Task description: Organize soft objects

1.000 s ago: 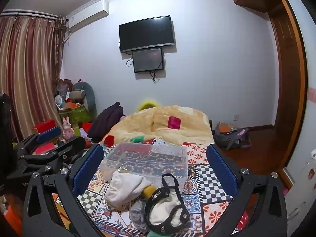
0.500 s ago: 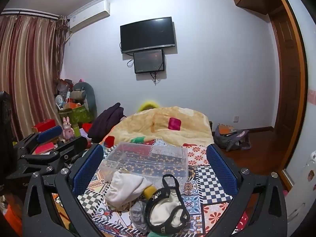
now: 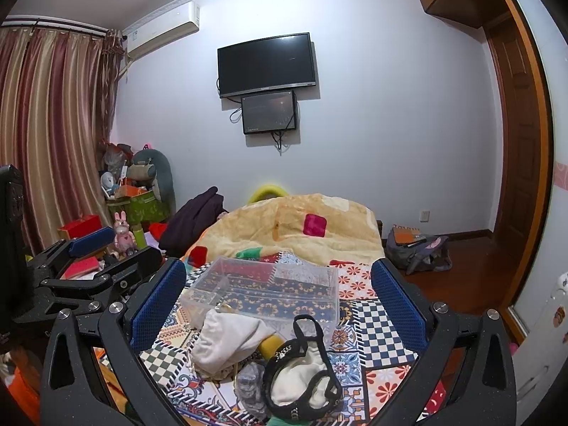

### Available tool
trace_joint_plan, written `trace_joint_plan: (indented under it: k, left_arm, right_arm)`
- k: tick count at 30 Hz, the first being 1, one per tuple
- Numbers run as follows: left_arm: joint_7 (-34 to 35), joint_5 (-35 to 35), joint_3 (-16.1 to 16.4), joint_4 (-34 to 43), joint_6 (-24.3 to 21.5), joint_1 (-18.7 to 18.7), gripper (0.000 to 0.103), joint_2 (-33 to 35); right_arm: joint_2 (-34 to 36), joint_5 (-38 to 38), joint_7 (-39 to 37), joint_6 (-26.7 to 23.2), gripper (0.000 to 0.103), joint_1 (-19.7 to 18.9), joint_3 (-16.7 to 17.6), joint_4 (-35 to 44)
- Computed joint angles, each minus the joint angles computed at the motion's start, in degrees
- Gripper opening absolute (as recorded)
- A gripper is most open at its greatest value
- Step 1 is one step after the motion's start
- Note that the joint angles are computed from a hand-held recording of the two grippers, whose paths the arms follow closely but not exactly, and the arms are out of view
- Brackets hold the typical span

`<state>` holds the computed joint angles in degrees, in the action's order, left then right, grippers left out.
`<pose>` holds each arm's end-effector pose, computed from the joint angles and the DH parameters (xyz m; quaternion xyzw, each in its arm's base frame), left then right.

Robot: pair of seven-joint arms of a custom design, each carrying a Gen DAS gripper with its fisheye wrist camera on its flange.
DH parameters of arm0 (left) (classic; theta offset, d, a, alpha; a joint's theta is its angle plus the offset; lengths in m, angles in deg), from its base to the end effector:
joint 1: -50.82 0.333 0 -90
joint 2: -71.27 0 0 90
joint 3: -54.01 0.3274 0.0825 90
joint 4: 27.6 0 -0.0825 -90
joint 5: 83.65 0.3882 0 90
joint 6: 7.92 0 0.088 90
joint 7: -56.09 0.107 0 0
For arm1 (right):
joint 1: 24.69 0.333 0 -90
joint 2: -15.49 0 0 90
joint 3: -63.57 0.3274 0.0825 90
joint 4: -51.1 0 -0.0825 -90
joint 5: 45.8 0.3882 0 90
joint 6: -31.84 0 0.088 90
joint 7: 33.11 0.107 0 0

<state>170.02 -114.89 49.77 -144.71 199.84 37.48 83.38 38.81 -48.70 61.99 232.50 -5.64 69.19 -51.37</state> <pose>0.6052 -0.1184 0.5042 -0.5512 0.5685 -0.4493 0.4135 0.6334 0.2845 0.4991 -0.6535 0.4499 -0.3006 0.5294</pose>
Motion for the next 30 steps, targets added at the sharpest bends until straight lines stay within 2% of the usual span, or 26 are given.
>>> trace_joint_plan:
  k: [9,30]
  left_arm:
    - [-0.4,0.4,-0.1,-0.1,0.1,0.0,0.103,0.1]
    - [-0.4,0.3,-0.1,-0.1,0.2,-0.1,0.103,0.2]
  right_arm:
    - [-0.4,-1.0,1.1,-0.1,0.103,-1.4,1.2,-0.1]
    - [-0.4,-0.9,1.3,0.2,0.103,-0.7,0.5,-0.2]
